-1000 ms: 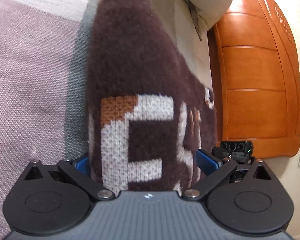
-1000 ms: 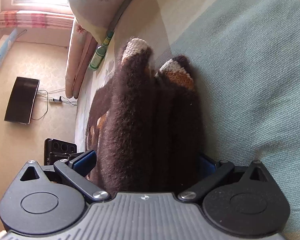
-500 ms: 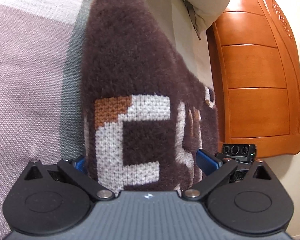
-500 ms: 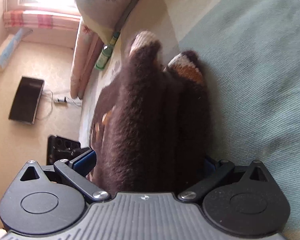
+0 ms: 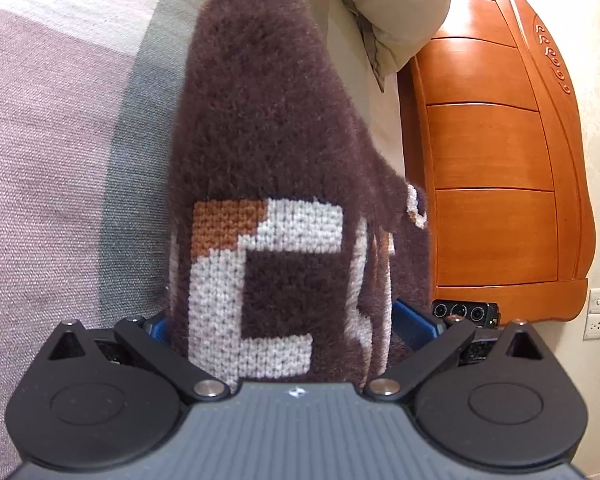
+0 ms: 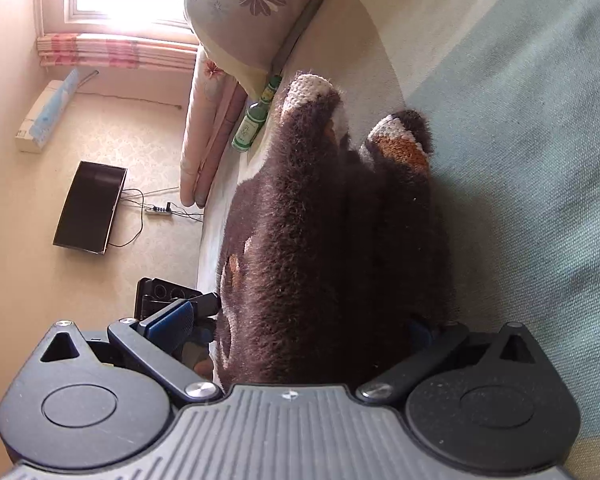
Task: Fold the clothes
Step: 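Lift the folded sweater with both grippers and carry it toward the headboard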
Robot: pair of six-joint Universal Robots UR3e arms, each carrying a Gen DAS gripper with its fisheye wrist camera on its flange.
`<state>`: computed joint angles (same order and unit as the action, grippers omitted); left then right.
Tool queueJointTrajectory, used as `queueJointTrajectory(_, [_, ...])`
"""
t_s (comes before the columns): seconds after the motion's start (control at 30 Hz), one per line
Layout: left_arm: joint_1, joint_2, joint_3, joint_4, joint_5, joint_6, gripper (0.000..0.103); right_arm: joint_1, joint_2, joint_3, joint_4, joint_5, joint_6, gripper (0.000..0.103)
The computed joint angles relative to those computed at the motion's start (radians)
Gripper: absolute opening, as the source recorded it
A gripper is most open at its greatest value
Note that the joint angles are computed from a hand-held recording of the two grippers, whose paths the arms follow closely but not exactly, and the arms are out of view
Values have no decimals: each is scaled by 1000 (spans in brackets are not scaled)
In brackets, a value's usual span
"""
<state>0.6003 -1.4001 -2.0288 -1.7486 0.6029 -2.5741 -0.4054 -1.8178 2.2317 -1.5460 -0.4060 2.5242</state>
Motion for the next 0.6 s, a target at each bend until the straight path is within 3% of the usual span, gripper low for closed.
queueJointTrajectory(0.13, [-50, -26, 20, 60, -22, -72, 101, 10, -18, -12, -31, 4, 51, 103])
queueJointTrajectory(0.23, [-111, -52, -2, 184, -55, -175, 101, -14, -34, -19, -3, 3, 40, 103])
queueJointTrajectory(0.33, [-106, -19, -54, 172, -41, -131, 101, -39, -27, 1, -25, -2, 46, 103])
queueJointTrajectory(0.5, [-36, 28, -23, -26, -8, 3, 101, -57, -10, 100, -146, -30, 84, 103])
queueJointTrajectory(0.6, [-50, 35, -2, -30, -5, -7, 101, -48, -17, 120, -177, -28, 94, 103])
